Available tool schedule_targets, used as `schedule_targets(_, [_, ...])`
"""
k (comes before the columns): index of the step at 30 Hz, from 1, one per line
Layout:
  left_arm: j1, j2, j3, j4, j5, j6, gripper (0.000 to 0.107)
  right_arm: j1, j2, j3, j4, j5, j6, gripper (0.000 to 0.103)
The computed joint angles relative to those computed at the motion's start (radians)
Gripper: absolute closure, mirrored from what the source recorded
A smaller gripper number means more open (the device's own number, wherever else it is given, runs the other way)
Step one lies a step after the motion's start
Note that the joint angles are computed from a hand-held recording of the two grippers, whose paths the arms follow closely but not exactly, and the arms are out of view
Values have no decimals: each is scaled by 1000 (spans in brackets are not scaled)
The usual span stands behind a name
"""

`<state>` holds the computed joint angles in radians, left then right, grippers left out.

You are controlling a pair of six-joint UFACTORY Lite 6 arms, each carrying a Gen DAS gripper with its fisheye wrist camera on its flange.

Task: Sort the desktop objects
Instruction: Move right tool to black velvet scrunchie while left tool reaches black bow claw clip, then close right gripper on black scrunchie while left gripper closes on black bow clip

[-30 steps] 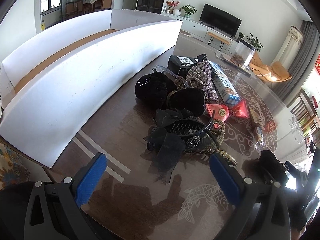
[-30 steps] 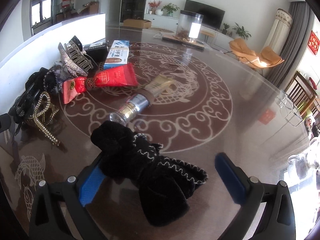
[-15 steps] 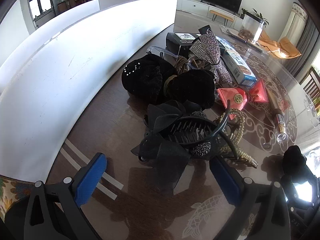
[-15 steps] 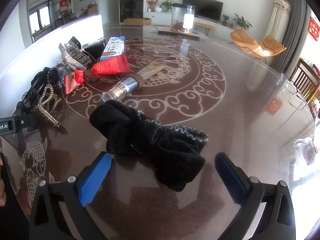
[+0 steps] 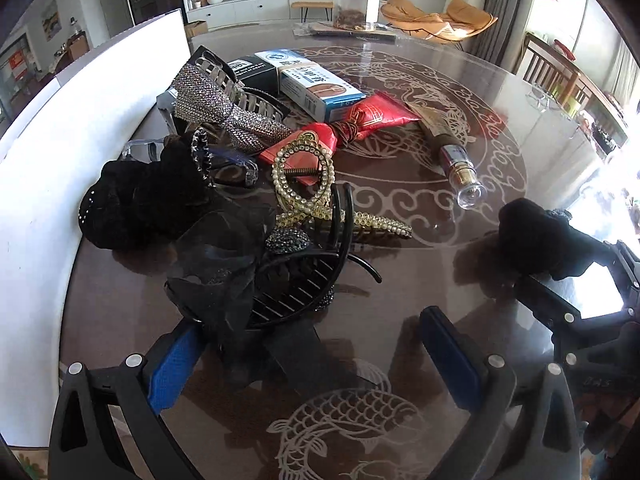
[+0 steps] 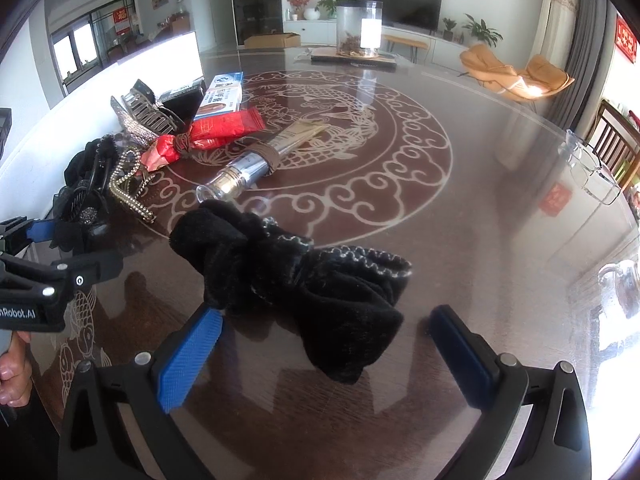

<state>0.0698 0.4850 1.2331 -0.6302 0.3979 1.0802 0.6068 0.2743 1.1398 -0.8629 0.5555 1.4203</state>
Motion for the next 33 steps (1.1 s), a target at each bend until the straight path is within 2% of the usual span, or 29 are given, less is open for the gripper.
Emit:
schedule_targets(3, [39, 28, 66, 53, 64, -111, 4, 1, -1, 0, 1, 1, -1, 0])
schedule_targets(6, [77, 59, 120, 57, 111, -136, 4, 1, -1, 0, 1, 1, -1, 0])
schedule_targets(8, [67, 68, 133, 116, 105, -179, 4, 1, -2, -1, 1, 1, -1, 0])
schedule_targets(10, [37, 55, 104, 159, 60, -217, 4, 1, -3, -2, 1, 1, 0, 0])
schedule_targets(16, [-3, 31, 45, 23, -13, -74, 4, 1, -2, -2, 0, 1, 0, 0])
schedule_targets(27, [-10, 45, 47, -42, -40, -24, 4, 1, -3, -2, 1, 2, -1, 0])
schedule_targets(30, [10, 20, 4, -138, -50, 87, 4, 1, -5, -3, 1, 2, -1, 0])
schedule_targets(32, [5, 45, 44, -82, -28, 42, 4, 1, -5, -4, 1, 2, -1, 0])
schedule_targets(33, [6, 64, 88, 9, 18, -23, 4, 1, -5, -4, 1, 2, -1, 0])
